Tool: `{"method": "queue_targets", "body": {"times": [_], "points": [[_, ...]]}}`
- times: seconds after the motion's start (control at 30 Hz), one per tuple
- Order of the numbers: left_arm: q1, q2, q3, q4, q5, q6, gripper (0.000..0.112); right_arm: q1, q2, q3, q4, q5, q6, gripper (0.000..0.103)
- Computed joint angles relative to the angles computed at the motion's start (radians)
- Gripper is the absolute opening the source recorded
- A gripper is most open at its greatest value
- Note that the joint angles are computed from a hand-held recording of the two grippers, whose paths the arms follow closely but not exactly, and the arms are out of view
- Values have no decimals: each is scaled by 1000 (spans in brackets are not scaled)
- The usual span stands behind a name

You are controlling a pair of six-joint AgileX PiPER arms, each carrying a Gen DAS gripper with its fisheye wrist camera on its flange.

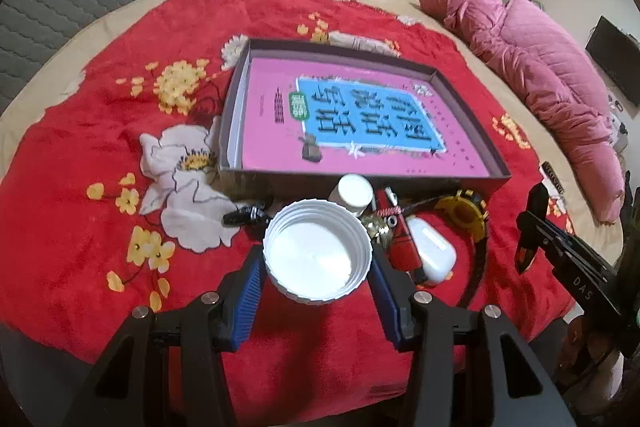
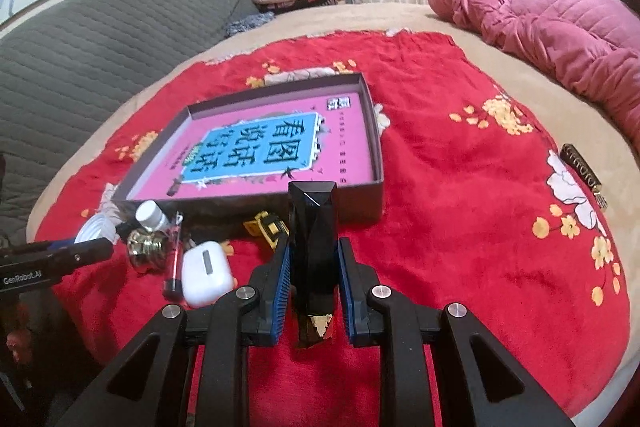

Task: Organize rigid objects
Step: 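Carry the white cap and black tube into the grey box with both grippers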

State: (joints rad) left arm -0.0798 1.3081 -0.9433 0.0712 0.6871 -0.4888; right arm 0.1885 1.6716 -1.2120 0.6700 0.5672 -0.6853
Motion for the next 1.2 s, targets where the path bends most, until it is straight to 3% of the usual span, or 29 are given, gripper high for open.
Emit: {"method": "queue_targets", "body": {"times": [0.63, 1.2], "points": [[38, -9, -28, 129, -74, -79, 51, 7, 51, -68, 216, -43, -182, 22], [141, 145, -164, -7, -142, 50, 51, 53, 181, -229, 213, -114, -165, 22]]}}
